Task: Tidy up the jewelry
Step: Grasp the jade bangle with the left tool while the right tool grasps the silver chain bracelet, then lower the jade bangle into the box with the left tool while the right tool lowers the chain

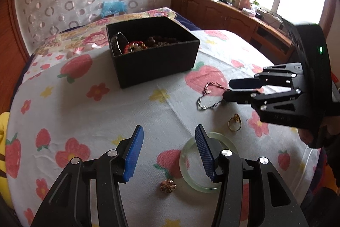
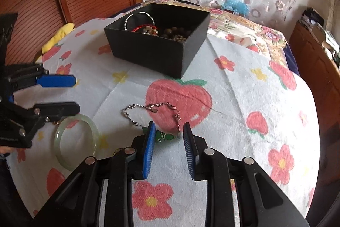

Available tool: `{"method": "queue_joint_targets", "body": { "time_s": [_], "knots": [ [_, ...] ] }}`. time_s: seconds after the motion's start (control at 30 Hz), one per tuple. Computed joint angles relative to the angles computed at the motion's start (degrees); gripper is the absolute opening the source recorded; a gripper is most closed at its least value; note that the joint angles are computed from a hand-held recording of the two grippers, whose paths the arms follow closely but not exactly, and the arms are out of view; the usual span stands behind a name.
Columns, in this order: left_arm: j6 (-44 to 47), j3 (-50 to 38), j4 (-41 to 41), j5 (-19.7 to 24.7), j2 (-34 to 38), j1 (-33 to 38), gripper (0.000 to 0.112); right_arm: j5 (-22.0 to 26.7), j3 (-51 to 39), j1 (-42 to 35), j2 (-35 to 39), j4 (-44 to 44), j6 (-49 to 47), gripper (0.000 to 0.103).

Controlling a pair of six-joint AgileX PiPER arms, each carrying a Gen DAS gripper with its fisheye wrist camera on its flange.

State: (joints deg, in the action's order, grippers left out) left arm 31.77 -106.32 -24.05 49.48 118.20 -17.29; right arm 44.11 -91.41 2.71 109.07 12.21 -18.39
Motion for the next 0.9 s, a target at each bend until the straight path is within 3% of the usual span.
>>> {"method": "queue_joint_targets", "body": {
  "time_s": [0.1, 0.27, 0.43, 0.5, 0.53, 0.77, 0.9],
  "knots": [
    [0.0, -0.1, 0.0, 0.4, 0.3, -0.1, 0.048, 1.2, -1.1, -1.1, 1.0, 3.4, -1.2, 0.032],
    [-0.5, -0.8, 1.0, 0.8, 0.9, -0.5, 0.048, 2.5, -2.9, -2.9, 2.3, 7.3, -2.1, 0.019],
    [-1.0, -1.7, 2.1, 1.6, 1.6, -0.9, 0.047, 3.6, -4.8, -3.5, 3.6, 8.6, -3.5, 0.017],
    [-0.6, -2.4, 1.6, 2.5, 2.1, -1.0, 0.043, 3.3, -5.2, -3.1, 3.8, 7.3, -3.2, 0.012],
    [-0.3, -2.6, 1.5, 2.8, 2.2, -1.1, 0.041, 3.3, -5.5, -2.9, 3.8, 7.4, -3.6, 0.001],
    [0.5, -1.0, 2.4, 1.2, 1.5, -1.6, 0.032, 2.8, -5.4, -2.5, 3.8, 6.1, -4.2, 0.0],
    [0.6, -1.0, 2.5, 1.3, 1.6, -1.6, 0.014, 1.7, -4.1, -2.6, 2.8, 6.1, -5.0, 0.0]
  ]
}}
